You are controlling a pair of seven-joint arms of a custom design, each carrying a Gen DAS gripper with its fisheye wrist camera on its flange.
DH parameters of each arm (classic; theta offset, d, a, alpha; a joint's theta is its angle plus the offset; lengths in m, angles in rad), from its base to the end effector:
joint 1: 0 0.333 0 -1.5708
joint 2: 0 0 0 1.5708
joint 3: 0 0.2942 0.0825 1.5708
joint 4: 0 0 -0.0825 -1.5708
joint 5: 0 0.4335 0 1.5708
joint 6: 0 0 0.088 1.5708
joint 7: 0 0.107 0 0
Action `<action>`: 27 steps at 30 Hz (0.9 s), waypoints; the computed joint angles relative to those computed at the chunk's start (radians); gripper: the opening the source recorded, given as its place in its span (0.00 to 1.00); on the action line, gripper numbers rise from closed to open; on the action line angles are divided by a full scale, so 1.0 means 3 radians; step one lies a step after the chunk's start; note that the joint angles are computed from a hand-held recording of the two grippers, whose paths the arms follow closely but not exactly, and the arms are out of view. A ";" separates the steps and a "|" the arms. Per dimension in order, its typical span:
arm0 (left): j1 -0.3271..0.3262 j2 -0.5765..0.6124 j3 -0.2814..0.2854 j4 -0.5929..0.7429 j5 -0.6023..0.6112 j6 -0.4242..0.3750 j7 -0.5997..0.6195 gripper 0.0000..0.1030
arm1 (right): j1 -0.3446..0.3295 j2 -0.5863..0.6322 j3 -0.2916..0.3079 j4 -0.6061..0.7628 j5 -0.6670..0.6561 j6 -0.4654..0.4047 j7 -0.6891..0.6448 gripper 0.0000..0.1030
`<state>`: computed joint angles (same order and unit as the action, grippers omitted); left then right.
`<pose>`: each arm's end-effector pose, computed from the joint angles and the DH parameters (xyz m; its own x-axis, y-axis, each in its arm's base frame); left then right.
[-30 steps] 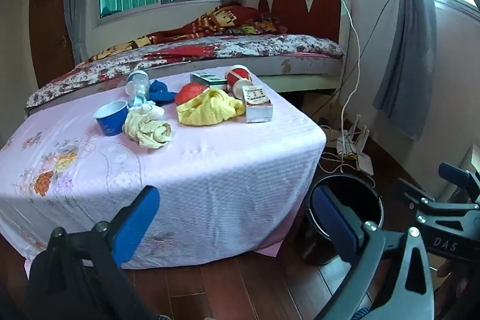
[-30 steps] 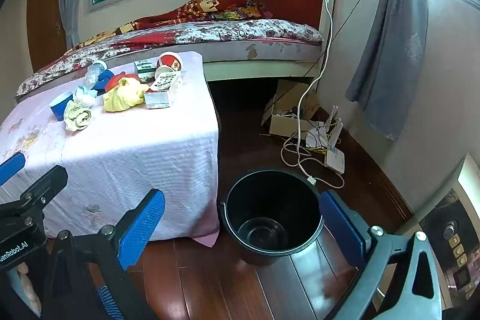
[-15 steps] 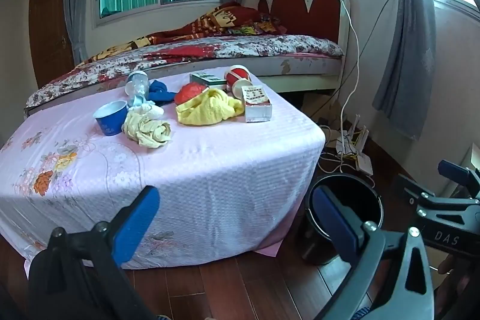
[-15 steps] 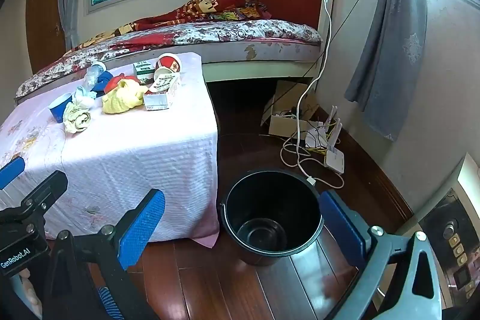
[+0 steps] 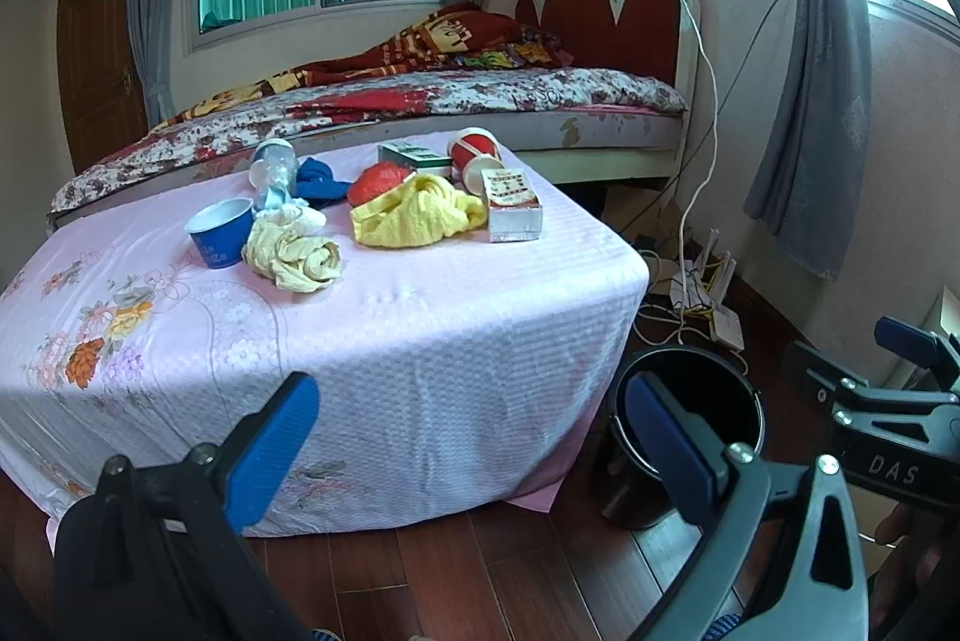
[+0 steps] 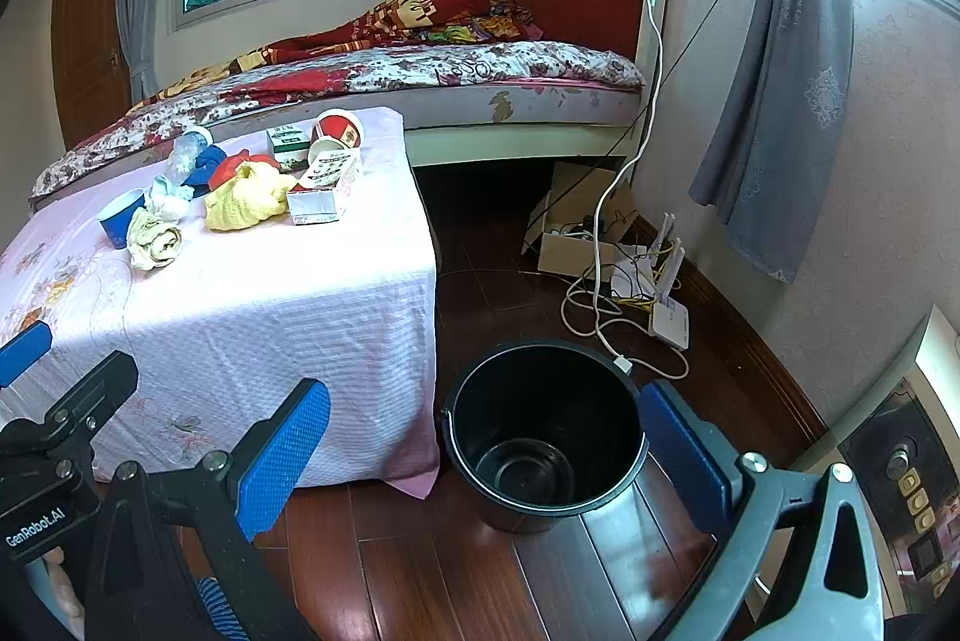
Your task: Collect trash
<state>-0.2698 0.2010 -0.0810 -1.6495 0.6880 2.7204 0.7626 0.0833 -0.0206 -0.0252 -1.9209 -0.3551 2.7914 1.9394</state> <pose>0.6652 -0.2631 0.5555 -0.0405 -0.9992 0.0023 -0.5587 0.0208 -0.8291 0.6489 0.0536 0.5651 -0.0569 -0.9973 0.0461 -0.6101 -0.0018 -0.7923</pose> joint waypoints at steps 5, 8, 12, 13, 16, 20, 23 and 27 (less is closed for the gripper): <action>0.0003 -0.0003 -0.0002 -0.0005 -0.0025 0.0004 0.0018 0.99 | -0.0001 -0.0001 0.0002 0.0003 0.0001 -0.0006 -0.0002 1.00; -0.0012 0.0008 0.0007 -0.0011 0.0013 0.0003 -0.0022 0.99 | -0.0002 -0.0001 0.0002 0.0001 0.0007 -0.0001 -0.0006 1.00; -0.0015 0.0006 0.0011 -0.0016 0.0036 0.0008 -0.0047 0.99 | -0.0002 -0.0002 0.0002 0.0000 0.0001 0.0001 -0.0002 1.00; -0.0008 0.0007 0.0007 -0.0019 0.0021 0.0022 -0.0036 0.99 | -0.0002 -0.0003 0.0002 -0.0001 -0.0003 0.0000 0.0001 1.00; -0.0008 0.0002 0.0008 -0.0035 0.0027 0.0030 -0.0048 0.99 | -0.0002 -0.0004 0.0003 -0.0002 0.0000 0.0000 -0.0001 1.00; -0.0002 -0.0002 0.0004 -0.0039 0.0007 0.0039 -0.0031 0.99 | -0.0003 -0.0005 0.0003 -0.0006 -0.0009 0.0008 0.0009 1.00; -0.0009 0.0000 0.0008 -0.0040 0.0026 0.0037 -0.0049 0.99 | -0.0002 -0.0005 0.0002 -0.0007 0.0005 0.0006 -0.0001 1.00; -0.0001 0.0002 0.0000 -0.0032 -0.0006 0.0030 -0.0016 0.99 | -0.0003 -0.0005 0.0001 -0.0004 0.0017 0.0006 -0.0012 1.00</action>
